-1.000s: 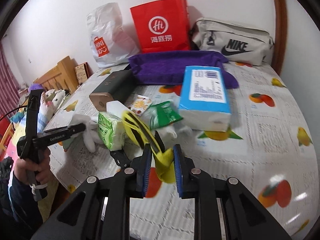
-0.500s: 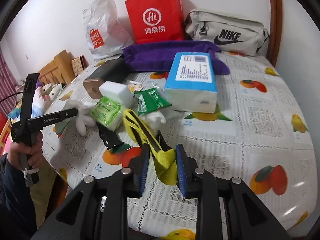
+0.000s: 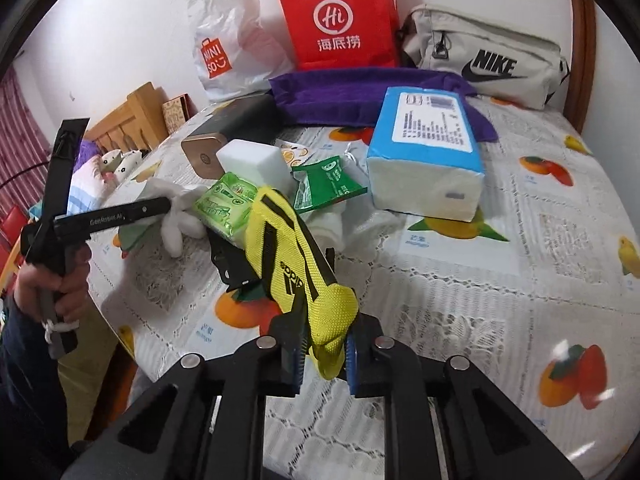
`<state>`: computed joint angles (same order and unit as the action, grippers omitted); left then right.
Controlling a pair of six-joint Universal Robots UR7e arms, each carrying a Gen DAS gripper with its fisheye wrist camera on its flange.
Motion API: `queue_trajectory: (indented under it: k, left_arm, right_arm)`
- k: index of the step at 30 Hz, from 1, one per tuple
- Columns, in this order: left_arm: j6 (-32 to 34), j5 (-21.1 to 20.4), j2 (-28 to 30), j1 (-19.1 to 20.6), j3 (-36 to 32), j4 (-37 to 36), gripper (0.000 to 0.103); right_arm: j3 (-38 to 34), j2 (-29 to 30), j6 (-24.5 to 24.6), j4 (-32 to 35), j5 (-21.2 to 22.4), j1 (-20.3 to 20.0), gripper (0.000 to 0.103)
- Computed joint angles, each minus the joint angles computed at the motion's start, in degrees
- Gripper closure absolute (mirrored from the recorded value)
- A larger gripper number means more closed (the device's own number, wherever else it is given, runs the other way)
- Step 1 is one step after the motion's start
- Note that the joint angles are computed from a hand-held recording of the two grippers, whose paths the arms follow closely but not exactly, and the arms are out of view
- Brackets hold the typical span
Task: Organize soft objects
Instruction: 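Carry the glove and pouch with both tools onto the purple towel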
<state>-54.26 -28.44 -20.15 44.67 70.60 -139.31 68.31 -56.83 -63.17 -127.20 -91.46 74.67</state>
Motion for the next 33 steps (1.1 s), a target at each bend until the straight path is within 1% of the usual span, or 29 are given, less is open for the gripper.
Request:
queue_trajectory:
  k: [3, 5, 11, 15, 20, 22, 26, 33]
  left_arm:
    - [0.1, 0.3, -0.6, -0.4, 1.1, -1.5, 0.082]
    - [-0.7, 0.9, -0.8, -0.7, 1.2, -0.8, 0.083]
    - [-1.6, 2.5, -1.8, -1.9, 2.5, -1.3, 0.083]
    - [-1.1, 3.3, -2.4, -2.7, 3.1, -2.3, 0.083]
    - [-0.2, 4.8, -2.7, -3.8, 3.0, -2.5, 0.083]
    - [0.6, 5.4, -2.6, -4.1, 2.2, -2.3, 0.083]
    - [3.8, 5.6, -2.3, -4.4, 0.9, -4.5, 0.083]
    - [8.8, 6.9, -0.9, -4.7, -3.4, -5.8, 0.083]
  right_arm:
    - [0.7, -1.7, -0.7, 0.3, 2.1, -0.7, 0.089]
    - [0.2, -2.3, -0.4, 0.9, 2.9, -1.1, 0.089]
    - [-1.1, -3.0, 2.6, -1.0, 4.9, -2.4, 0.089]
    - [-1.8, -2.8, 4.1, -2.8, 4.8, -2.9, 0.089]
    - [-2.7, -2.0, 6.0, -4.2, 3.6, -2.7, 0.089]
    - [-3.1, -1.6, 6.5, -4.2, 3.7, -2.6, 0.089]
    - [-4.0, -0.6, 6.8, -5.6, 2.9, -1.5, 0.089]
    - [-7.4, 1.0, 7.3, -4.2, 4.2, 0.4, 0.089]
